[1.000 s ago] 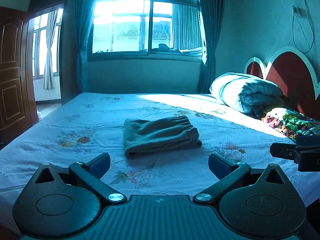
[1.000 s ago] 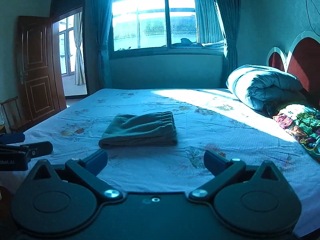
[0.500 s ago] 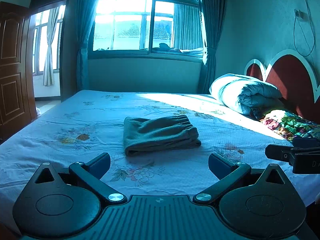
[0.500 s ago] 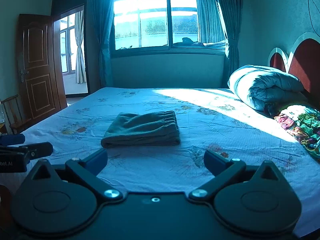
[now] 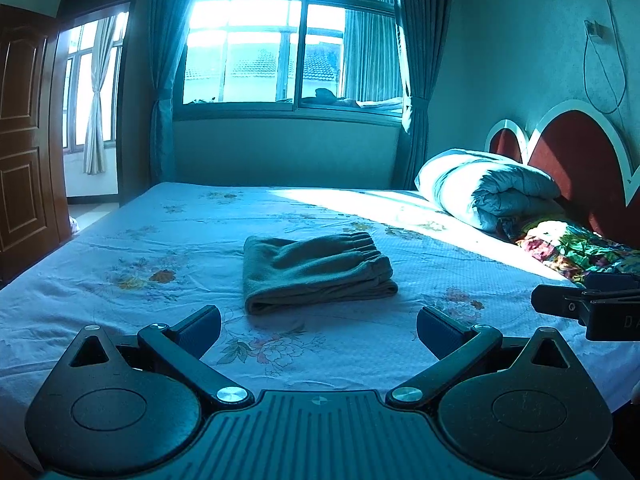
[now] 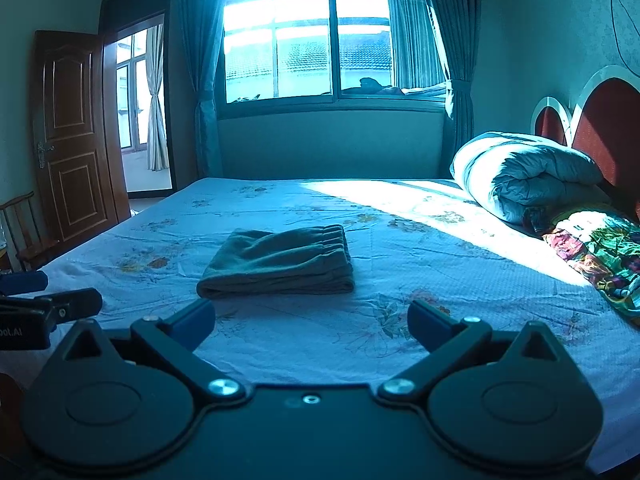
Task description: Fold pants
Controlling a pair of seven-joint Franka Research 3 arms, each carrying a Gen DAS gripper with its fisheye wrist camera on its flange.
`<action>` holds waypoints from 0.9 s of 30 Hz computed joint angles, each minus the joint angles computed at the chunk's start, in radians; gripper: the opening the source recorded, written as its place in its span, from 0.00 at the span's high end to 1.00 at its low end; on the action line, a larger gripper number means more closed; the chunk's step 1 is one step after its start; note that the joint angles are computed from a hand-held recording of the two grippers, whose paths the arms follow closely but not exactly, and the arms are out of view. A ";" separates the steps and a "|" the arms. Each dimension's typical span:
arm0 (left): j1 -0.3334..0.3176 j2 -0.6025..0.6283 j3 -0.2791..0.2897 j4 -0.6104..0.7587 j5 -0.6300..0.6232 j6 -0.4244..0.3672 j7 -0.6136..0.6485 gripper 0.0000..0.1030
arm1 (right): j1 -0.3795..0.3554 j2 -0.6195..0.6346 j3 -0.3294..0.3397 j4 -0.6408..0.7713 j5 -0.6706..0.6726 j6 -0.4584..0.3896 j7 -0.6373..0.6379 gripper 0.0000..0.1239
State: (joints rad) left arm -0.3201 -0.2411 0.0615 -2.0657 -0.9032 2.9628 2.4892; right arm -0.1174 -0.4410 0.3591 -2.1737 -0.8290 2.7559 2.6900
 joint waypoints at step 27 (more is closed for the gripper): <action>0.005 0.009 -0.012 0.005 -0.040 0.009 0.034 0.00 | 0.009 0.001 -0.006 0.002 0.001 -0.006 -0.006 0.22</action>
